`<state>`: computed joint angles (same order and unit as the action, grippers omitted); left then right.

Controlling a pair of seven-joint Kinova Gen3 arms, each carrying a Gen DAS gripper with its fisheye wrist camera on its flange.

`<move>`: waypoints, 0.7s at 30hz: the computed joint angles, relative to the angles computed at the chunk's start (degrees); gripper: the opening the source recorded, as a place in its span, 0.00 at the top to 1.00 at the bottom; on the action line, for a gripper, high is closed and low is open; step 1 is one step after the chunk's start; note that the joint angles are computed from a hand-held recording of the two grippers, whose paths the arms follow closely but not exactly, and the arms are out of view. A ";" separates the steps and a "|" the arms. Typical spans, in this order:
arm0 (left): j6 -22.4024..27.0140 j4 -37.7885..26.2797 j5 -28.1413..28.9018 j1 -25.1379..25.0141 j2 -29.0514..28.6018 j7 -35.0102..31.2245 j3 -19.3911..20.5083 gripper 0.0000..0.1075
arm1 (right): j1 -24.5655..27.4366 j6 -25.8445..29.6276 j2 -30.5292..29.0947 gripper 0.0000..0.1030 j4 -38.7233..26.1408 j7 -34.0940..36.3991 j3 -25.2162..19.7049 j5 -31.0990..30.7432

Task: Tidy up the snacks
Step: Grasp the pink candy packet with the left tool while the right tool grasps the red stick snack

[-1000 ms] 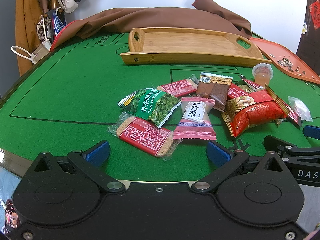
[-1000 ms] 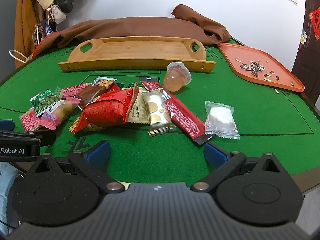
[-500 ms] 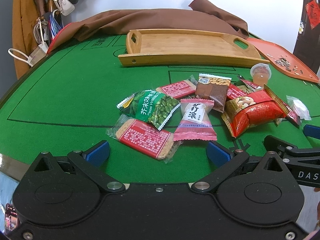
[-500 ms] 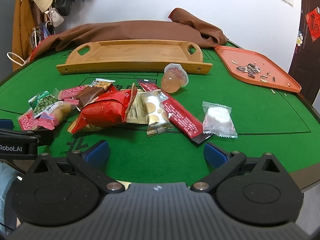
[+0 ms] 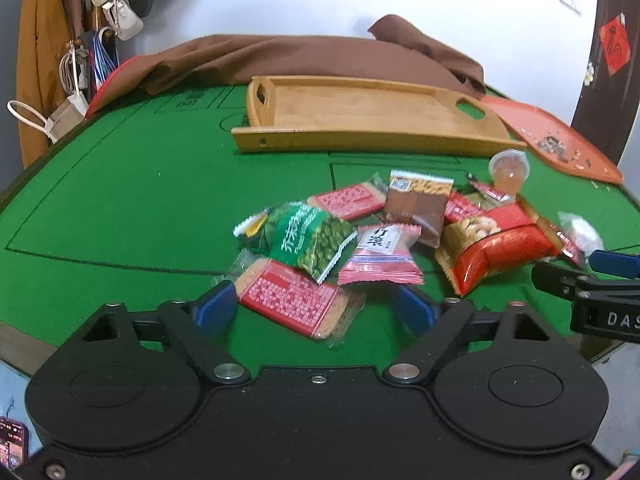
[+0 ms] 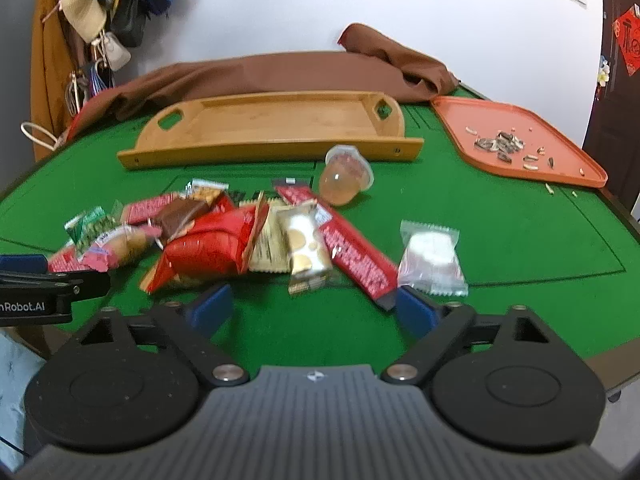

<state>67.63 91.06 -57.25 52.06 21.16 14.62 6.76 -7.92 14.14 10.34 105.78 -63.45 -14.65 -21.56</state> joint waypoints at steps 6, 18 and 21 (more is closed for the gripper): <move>-1.04 1.08 -2.08 0.63 -2.14 1.25 0.66 0.49 | -1.83 -2.17 -0.20 0.23 -0.35 -2.79 2.50 3.23; -6.40 0.39 -3.35 -1.92 -2.05 -2.09 1.55 0.54 | -1.17 -2.12 2.23 0.50 -3.26 -5.68 1.89 9.94; -7.49 -0.06 -2.38 -2.33 -1.39 -3.38 0.76 0.61 | -1.36 -0.98 3.50 0.53 -4.75 -5.07 1.79 10.58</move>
